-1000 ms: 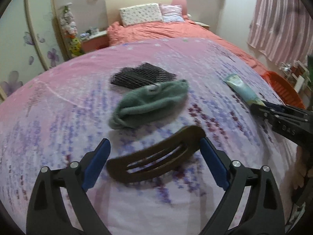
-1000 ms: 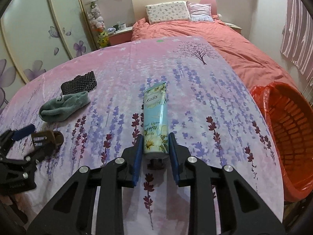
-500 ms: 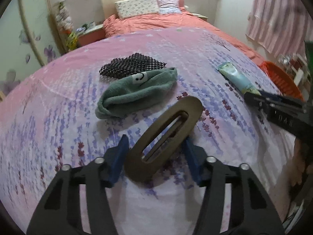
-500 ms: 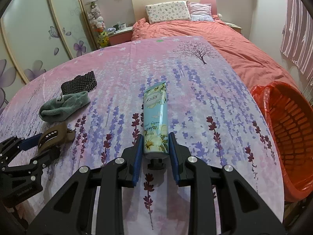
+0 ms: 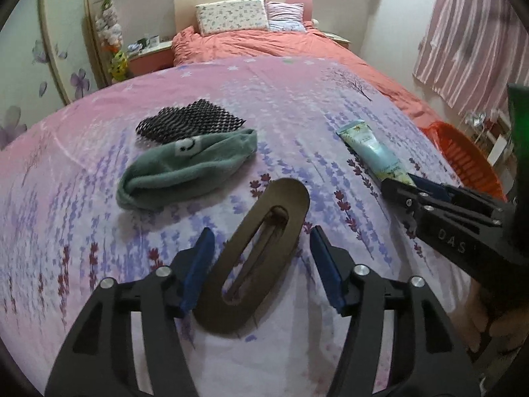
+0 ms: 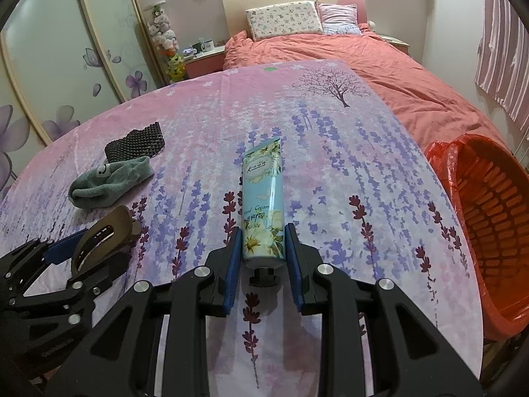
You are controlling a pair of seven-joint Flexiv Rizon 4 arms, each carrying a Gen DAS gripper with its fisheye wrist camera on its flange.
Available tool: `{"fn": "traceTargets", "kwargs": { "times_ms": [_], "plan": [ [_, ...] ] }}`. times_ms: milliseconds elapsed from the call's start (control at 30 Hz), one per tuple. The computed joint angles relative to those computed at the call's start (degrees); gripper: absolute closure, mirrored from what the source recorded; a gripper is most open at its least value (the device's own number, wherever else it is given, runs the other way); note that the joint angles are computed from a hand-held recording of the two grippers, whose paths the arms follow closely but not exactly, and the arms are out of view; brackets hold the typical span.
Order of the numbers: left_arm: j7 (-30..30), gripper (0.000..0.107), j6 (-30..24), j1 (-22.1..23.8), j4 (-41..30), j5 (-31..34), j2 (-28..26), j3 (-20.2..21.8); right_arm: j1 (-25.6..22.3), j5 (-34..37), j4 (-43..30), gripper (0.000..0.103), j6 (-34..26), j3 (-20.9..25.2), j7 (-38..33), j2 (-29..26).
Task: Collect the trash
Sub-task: 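Grasp the brown oval hair clip with the left tool while the right tool holds the tube, then hold the lotion tube and hair clip in both tools above the bed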
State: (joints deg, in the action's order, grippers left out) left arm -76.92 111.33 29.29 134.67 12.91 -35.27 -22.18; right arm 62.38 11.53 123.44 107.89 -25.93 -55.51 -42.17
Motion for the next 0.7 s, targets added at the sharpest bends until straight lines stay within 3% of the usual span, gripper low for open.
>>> {"fn": "traceTargets", "kwargs": {
  "times_ms": [100,267,400,533,700],
  "plan": [
    [-0.4,0.060,0.5,-3.0,-0.8,-1.7,0.2,2.7,-0.4,0.0,0.0,0.076,0.3,0.5,0.0,0.1],
    [-5.8,0.074,1.9,-10.5,-0.1,-8.9,2.1,10.9,-0.8,0.1,-0.1,0.076,0.4,0.9,-0.3,0.2],
    [-7.5,0.074,2.4,-9.5,0.0,-7.8,1.7,11.1,-1.0,0.2,-0.2,0.076,0.5,1.2,-0.3,0.2],
    [-7.2,0.063,3.5,-6.7,-0.3,-4.2,0.7,9.3,-1.3,0.3,-0.2,0.076,0.6,1.5,-0.4,0.3],
    [-7.1,0.059,3.9,-7.2,-0.7,-3.3,0.1,9.5,-1.5,0.4,-0.2,0.076,0.7,1.7,-0.6,0.3]
  ]
}}
